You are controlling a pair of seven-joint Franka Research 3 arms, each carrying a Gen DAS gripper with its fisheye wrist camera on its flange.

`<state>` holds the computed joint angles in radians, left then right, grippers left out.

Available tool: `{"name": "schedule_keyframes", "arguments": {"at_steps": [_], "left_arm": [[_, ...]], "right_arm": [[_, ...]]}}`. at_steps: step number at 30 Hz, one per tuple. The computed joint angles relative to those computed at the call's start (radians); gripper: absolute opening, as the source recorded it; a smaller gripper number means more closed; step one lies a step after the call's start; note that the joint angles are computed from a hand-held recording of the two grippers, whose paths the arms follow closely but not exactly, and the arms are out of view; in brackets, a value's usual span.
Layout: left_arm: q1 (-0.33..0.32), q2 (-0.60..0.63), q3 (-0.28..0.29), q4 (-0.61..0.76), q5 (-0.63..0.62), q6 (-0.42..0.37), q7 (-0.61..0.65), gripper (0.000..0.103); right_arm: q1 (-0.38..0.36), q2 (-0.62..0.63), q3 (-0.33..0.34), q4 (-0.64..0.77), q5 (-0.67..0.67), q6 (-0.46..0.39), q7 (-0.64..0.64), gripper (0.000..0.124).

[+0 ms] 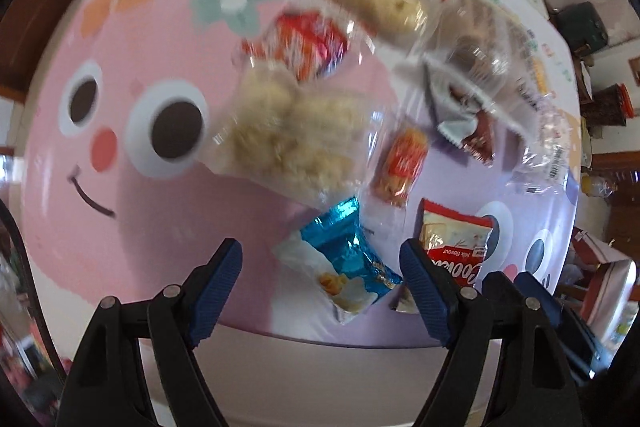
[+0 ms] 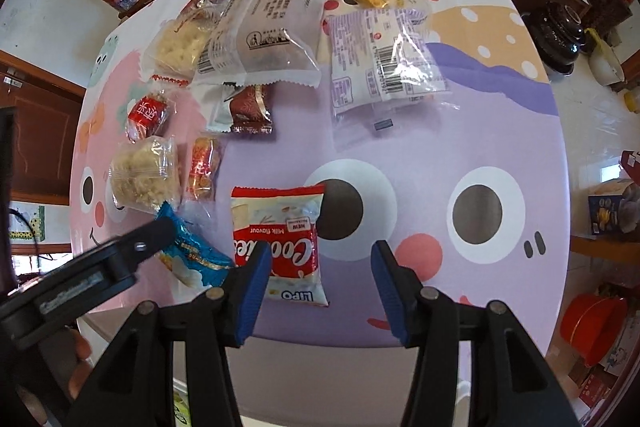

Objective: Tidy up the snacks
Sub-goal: 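Grasp the blue pack with left tool while right tool moves to the red Cookies pack, then lift the blue pack with left tool while right tool grasps the red Cookies pack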

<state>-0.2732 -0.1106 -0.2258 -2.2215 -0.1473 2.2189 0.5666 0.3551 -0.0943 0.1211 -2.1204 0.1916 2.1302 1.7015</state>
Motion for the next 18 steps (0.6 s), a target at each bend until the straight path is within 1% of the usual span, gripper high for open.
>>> {"name": "schedule_keyframes", "arguments": {"at_steps": [3,5,6,8,9,10,11,12,13,14,18], "left_arm": [[-0.002,0.02,0.006,-0.014,-0.071,0.025,0.009,0.075],[-0.002,0.027,0.006,-0.025,-0.104,0.045,0.015,0.067],[-0.002,0.027,0.006,-0.03,-0.116,0.049,0.016,0.067],[-0.002,0.029,0.0,-0.034,-0.096,0.065,0.0,0.06],[-0.002,0.03,-0.002,-0.034,-0.087,0.061,-0.011,0.059],[0.0,0.031,0.0,-0.029,-0.082,0.059,-0.015,0.051],[0.0,0.025,-0.002,-0.036,-0.073,0.066,-0.024,0.04],[-0.002,0.016,-0.001,-0.051,-0.087,0.087,-0.014,0.033],[0.001,0.015,0.006,-0.049,-0.1,0.091,0.0,0.028],[0.002,0.005,0.007,-0.059,-0.1,0.097,-0.002,0.027],[0.008,-0.049,0.008,-0.099,-0.033,0.106,-0.016,0.025]], "right_arm": [[-0.002,0.008,-0.004,0.003,0.013,-0.006,-0.01,0.052],[-0.003,0.01,-0.005,0.003,0.018,-0.007,-0.017,0.052],[-0.003,0.012,-0.006,0.003,0.022,-0.008,-0.02,0.052],[-0.003,0.018,-0.006,0.008,0.027,-0.012,-0.026,0.052],[-0.002,0.021,-0.005,0.01,0.028,-0.013,-0.027,0.052],[-0.001,0.022,-0.005,0.01,0.03,-0.013,-0.029,0.052],[0.0,0.026,-0.004,0.013,0.031,-0.014,-0.029,0.052],[0.001,0.027,-0.003,0.014,0.032,-0.015,-0.03,0.052],[0.002,0.03,-0.003,0.016,0.033,-0.015,-0.032,0.052],[0.004,0.033,-0.001,0.018,0.033,-0.015,-0.029,0.052],[0.01,0.058,0.001,0.039,0.04,-0.031,-0.022,0.053]]}}
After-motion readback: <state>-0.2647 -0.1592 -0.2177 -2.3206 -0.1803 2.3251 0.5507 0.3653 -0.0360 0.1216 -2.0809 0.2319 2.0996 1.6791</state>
